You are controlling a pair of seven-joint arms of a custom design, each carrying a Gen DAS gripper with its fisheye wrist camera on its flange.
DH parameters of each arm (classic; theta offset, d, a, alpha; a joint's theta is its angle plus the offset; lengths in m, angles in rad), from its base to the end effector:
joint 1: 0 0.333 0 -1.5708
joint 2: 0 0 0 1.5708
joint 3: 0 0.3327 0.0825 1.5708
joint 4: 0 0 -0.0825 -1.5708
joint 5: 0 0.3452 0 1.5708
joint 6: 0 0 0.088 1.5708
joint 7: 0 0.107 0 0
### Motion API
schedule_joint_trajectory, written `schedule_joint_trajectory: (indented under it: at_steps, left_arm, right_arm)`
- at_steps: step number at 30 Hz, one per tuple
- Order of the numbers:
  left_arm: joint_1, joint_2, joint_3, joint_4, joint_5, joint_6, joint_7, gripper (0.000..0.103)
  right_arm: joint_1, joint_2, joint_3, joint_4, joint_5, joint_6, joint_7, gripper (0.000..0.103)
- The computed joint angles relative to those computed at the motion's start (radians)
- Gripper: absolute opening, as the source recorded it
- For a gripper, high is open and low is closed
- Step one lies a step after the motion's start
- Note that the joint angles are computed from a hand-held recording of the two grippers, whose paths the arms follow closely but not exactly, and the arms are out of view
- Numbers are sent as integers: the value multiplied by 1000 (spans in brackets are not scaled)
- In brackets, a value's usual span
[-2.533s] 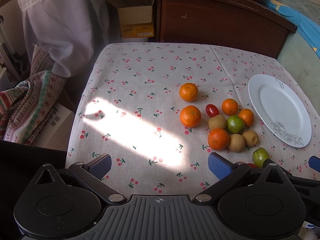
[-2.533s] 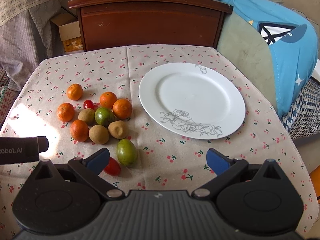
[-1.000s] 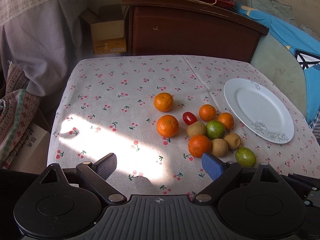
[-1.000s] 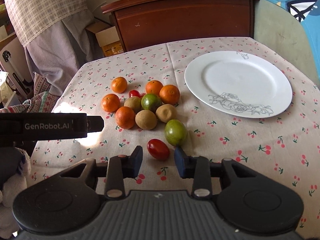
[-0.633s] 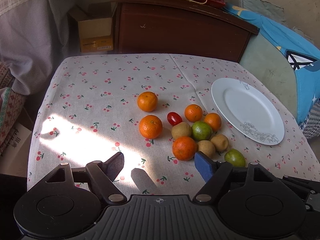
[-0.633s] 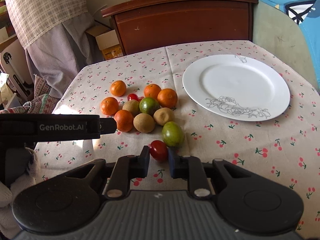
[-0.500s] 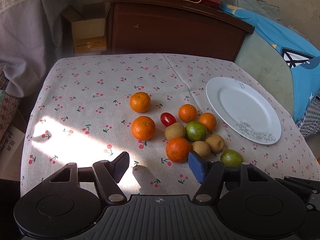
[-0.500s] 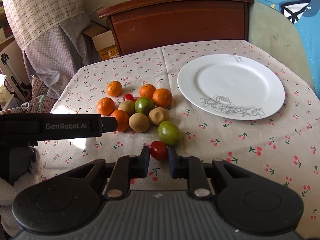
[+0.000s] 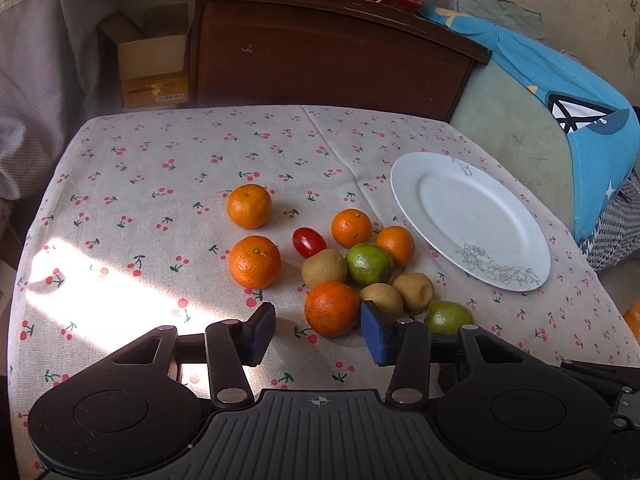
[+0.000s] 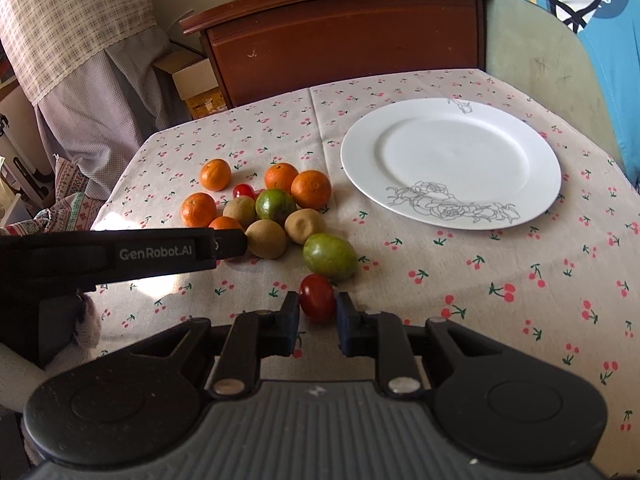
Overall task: Organize fruits
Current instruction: 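Grasp a red cherry tomato with the right tool while the left grasps a tangerine, then carry both fruits over the plate and release the tangerine from the left tool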
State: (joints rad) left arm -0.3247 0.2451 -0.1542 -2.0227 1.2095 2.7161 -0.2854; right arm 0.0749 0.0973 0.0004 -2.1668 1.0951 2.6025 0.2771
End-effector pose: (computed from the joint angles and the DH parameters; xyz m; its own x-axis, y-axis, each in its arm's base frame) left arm 0.5098 -0.2966 0.4041 0.2719 -0.9384 0.2131 -0.6560 -0.3428 -0.6725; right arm 0.5439 0.0227 0.4187 0.5292 -0.8216 -0.2119 -0.7037 -0.2855 -0.6506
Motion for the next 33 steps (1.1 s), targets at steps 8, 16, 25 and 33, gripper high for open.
schedule_joint_trajectory:
  at_steps: [8, 16, 25, 33]
  left_arm:
    - [-12, 15, 2, 15, 37, -2, 12, 27]
    - [-20, -31, -4, -11, 88, -31, -50, 27]
    - [-8, -63, -25, -10, 154, -45, -124, 27]
    - [-7, 1, -19, 86, 177, 14, -89, 27]
  right_arm:
    - [0, 0, -1, -1, 3, -4, 0, 19]
    - [-15, -16, -8, 7, 42, -57, -20, 19]
    - [-22, -30, -19, 23, 128, -74, -65, 19]
    - [-35, 10, -20, 84, 240, 3, -80, 19]
